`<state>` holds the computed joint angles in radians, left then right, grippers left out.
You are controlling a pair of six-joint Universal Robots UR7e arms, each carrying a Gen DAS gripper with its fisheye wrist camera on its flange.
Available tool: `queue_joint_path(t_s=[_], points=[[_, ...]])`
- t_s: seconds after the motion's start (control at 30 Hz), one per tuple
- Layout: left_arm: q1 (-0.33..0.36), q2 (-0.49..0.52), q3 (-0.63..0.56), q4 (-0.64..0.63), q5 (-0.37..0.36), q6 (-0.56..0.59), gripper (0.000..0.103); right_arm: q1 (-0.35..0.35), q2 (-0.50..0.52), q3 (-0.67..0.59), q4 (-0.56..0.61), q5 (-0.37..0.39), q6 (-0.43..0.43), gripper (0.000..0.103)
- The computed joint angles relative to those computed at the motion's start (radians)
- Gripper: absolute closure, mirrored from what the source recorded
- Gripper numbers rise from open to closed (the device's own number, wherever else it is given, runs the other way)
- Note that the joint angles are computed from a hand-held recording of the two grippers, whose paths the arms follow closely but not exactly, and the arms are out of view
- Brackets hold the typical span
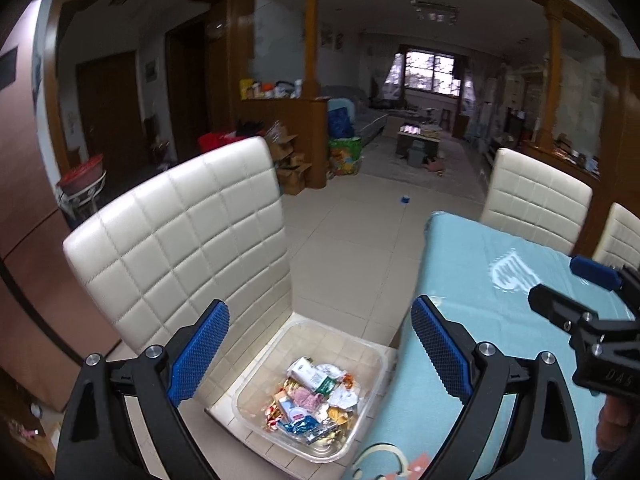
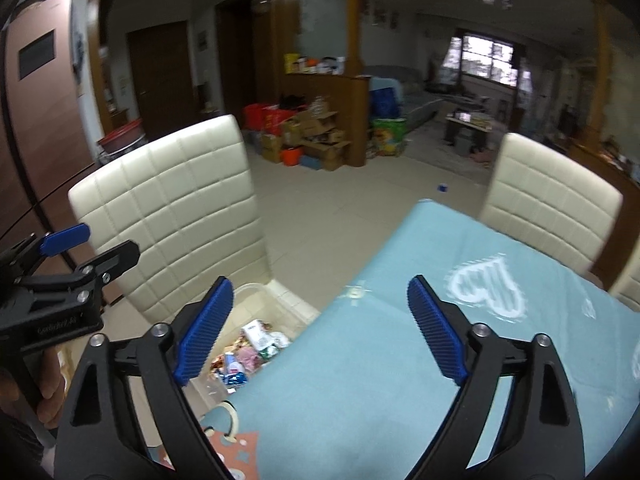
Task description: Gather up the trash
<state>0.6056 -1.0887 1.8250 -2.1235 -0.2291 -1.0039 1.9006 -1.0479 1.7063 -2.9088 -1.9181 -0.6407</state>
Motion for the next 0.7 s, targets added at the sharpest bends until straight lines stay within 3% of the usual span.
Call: queue_joint_path(t_s=[0.13,0.3,0.47,0.7], points=[[-0.027,0.031,0.008,-0.204,-0.023,0.157,0.013,0.013,-0.054,0.014,0.002,-0.072,0.041,0.006],[-0.04,0.076,-0.064,-0.194,-0.071,0.166,0.013,0.033,-0.111,0.037,-0.072,-0.186,0.041,0.004],[-0.061,0.123,-0.119,-0.217,-0.11,0.182,0.013,0.03,-0.174,0.055,-0.114,-0.243,0.078,0.004],[-0.111,0.214,-0.199,-0.286,-0.093,0.302,0.013,0.029,-0.248,0.053,-0.119,-0.276,0.113,0.003]])
